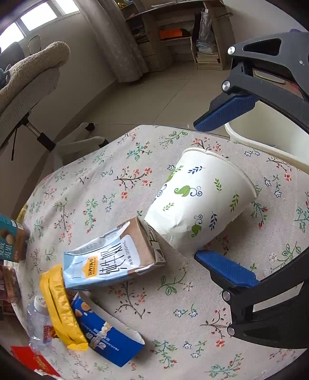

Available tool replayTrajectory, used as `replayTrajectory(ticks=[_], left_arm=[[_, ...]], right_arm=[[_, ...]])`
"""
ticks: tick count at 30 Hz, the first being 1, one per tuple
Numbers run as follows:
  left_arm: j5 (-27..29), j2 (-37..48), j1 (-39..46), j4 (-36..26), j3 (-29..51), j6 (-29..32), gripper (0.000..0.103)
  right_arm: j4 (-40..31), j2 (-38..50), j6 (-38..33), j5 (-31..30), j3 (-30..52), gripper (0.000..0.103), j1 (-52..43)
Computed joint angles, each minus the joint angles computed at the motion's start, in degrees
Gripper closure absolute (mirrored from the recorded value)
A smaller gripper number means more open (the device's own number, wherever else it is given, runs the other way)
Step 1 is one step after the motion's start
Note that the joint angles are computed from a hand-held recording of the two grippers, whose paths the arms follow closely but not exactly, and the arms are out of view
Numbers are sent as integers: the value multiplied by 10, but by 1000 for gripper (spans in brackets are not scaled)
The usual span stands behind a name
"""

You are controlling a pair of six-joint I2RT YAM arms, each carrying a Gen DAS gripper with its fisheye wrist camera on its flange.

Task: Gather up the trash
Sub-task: 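Grasp the white leaf-print paper cup with the right gripper while the left holds the tissue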

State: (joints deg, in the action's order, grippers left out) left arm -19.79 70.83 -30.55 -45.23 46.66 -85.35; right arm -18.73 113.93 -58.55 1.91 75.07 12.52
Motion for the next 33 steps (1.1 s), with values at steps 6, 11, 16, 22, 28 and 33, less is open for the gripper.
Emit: replayTrajectory(ticks=[6,11,16,22,28,33], left_arm=[[8,-16,3,1,-13,4,61],[-10,-21,-5,-17,-4,4,61],[-30,-12,-16,-34,17,6,61],[-85,16,-48,-69,66,8,61],[-158,52,-87,-118,127,4,61],[-222,103,-119,-168,189,4,61]], right_arm=[[-112,35,80,-17,88,61,3],[-199,7,122,-98,124,70,-5],[-252,-31,165,-184,138,70,-15],[-267,-80,249,-284,126,70,-24],[-200,-139,316,-335,71,69,-22],[-158,-172,325,-352,35,68,-34]])
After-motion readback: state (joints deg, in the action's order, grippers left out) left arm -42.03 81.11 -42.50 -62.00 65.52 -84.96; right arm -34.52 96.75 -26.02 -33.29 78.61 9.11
